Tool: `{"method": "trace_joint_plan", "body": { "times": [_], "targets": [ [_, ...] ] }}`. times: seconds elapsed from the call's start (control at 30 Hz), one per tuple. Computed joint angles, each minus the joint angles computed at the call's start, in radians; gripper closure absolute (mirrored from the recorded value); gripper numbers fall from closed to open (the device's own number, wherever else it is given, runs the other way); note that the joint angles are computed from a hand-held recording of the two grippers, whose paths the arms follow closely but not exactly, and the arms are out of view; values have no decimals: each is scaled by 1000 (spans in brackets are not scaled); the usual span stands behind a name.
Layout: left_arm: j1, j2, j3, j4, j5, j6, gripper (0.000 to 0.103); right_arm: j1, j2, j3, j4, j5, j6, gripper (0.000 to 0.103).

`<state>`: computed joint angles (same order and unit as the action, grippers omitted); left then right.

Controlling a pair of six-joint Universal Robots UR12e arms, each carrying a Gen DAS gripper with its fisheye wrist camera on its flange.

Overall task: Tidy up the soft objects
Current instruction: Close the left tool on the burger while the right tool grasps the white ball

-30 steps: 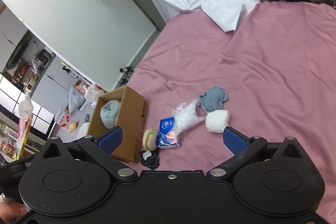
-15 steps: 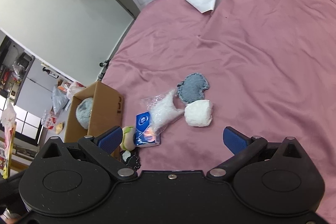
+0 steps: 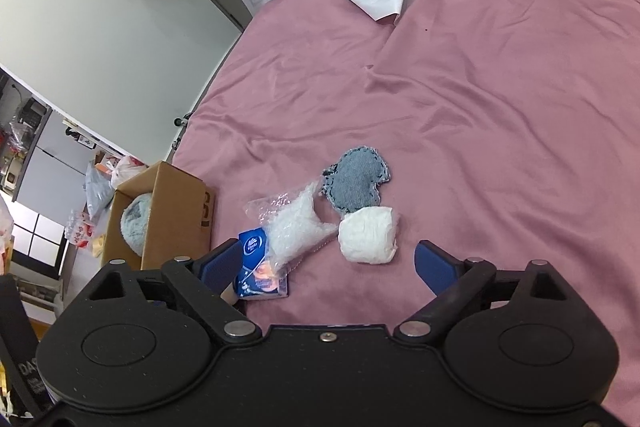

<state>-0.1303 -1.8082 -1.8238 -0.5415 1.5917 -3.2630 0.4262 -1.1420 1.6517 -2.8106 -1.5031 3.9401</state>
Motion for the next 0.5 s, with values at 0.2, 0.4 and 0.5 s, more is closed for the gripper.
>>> {"method": "trace_joint_plan", "body": {
  "times": [0.2,0.4,0.5],
  "targets": [
    [-4,-30,13,-11,23,9,56,-4,19,-26,21,10,-3,11],
    [-1,-52,29,-37,27,-1,70,-13,33,-34,25,11,44,12],
    [3,-55,32,-40,20,-3,78,-17,44,-40,35,23,59,17]
  ]
}}
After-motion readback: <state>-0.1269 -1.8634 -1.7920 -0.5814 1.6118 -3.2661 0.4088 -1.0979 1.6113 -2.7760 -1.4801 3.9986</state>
